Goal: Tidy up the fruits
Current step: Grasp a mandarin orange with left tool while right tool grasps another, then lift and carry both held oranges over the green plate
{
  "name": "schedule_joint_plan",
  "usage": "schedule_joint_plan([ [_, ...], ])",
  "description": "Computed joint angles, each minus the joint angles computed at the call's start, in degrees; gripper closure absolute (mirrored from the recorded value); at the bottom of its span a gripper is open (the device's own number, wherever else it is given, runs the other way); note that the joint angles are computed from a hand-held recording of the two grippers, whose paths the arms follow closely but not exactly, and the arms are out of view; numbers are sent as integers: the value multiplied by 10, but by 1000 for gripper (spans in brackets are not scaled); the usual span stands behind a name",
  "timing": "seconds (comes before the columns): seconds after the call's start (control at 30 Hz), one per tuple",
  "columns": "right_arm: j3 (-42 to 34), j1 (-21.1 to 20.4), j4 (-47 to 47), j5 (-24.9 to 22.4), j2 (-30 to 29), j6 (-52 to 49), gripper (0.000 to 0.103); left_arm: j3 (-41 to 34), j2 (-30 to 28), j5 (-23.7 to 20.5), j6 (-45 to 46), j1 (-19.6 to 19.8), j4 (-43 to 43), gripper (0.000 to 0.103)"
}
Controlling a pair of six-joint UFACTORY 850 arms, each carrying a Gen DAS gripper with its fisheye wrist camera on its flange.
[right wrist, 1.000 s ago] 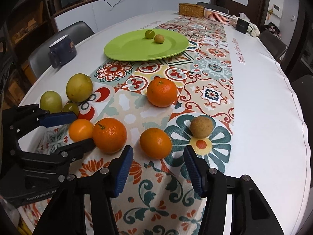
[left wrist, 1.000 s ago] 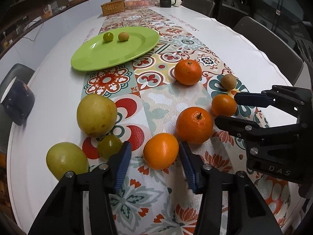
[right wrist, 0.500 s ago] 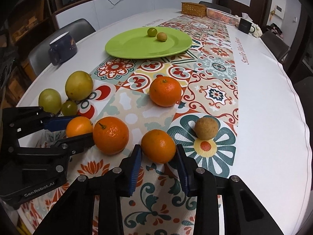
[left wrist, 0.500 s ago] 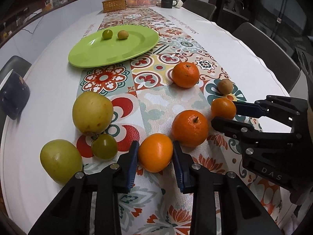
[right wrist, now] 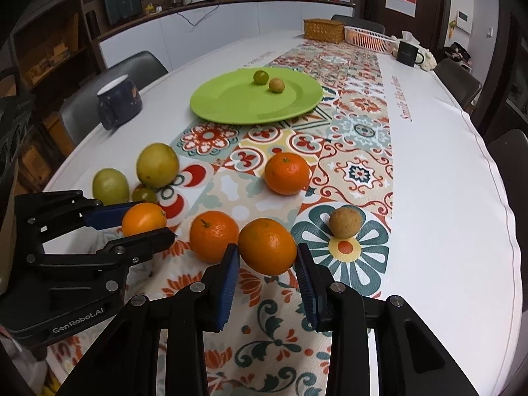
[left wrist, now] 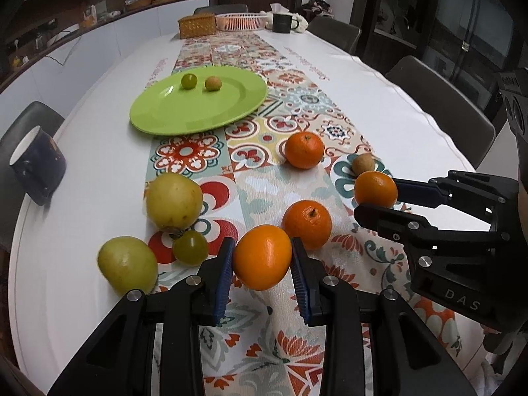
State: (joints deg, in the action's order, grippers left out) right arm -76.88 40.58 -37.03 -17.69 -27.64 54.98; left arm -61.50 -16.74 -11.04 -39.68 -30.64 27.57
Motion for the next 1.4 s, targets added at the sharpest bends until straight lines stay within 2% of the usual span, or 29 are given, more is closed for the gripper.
schedule_joint_plan([
  [0.23,7,10,-70,8,22,72,67,9,28,6,-95,-1,103,70],
  [0.37,4,12,-105,12,28,106,67,11,41,7,-194,-2,215,70],
  [0.57,-11,13,-146,13,30,139,67,2,50,2,-280,2,319,70],
  [0.93,-75,5,-196,12,5,171,67,-37,42,-7,-368,24,419,70],
  [1.13,-125,1,-222,2,-21,186,67,-72,22,-4,-340,42,391,70],
  [1.27,-170,-7,-176,2,-46,136,67,-101,1,-4,-304,55,361,70],
  [1.4,-224,-14,-113,-9,-82,65,67,-129,-22,4,-208,68,261,70],
])
